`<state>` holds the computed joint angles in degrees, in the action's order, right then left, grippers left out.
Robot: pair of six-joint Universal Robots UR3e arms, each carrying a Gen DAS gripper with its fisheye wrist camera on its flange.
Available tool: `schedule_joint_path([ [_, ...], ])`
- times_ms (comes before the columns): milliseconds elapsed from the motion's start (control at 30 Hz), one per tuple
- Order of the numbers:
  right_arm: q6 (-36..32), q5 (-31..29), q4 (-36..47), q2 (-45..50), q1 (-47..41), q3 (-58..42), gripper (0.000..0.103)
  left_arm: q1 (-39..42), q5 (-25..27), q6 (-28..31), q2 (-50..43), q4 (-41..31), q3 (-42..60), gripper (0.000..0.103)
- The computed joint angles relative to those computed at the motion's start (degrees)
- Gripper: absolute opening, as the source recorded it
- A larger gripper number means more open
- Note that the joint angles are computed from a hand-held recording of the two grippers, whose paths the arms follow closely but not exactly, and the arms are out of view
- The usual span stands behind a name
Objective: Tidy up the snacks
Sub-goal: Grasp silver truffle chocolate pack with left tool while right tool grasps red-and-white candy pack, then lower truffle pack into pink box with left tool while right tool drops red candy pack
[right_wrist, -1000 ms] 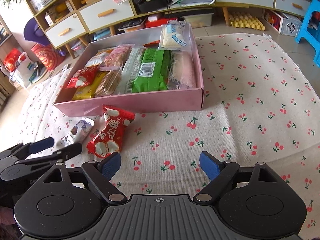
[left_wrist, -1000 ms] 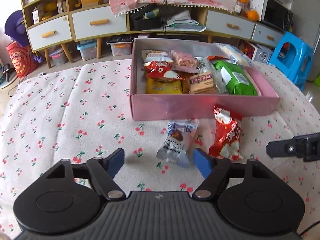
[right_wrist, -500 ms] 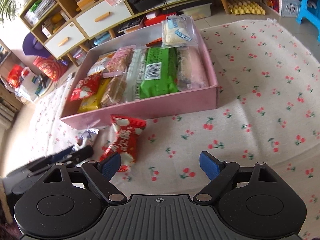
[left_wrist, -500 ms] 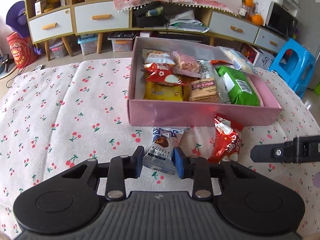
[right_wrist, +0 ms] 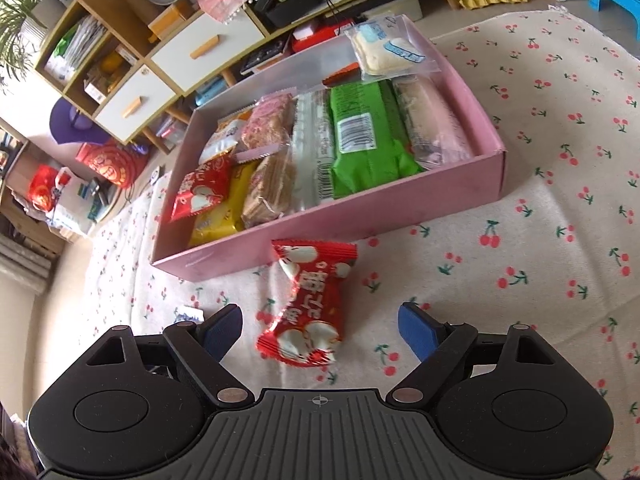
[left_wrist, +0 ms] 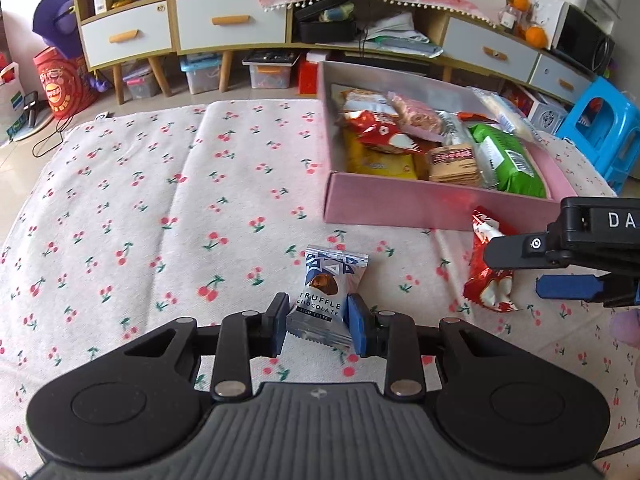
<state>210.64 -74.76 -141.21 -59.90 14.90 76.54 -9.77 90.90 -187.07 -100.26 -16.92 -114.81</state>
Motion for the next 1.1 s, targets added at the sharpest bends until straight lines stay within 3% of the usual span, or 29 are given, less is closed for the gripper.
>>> schedule_joint_path([
  [167,-1.52,-3.02,-0.35,1.49,1.87,-2.04,0.062,0.77,-0.31,-0.02,0.73,-0.85,-0.22,0.029],
  [300,-2.71,-4.75,0.16,2.32,2.69,-3.14,0.037,0.76,-0.26,0.04,0.95,-1.37,-0.08,0.029],
  [1100,-3.11,0.10,6.61,-6.34,-2.72,2.89,0.035,0.49,-0.18,-1.04,2.71,-1.88,0.48,0.029],
])
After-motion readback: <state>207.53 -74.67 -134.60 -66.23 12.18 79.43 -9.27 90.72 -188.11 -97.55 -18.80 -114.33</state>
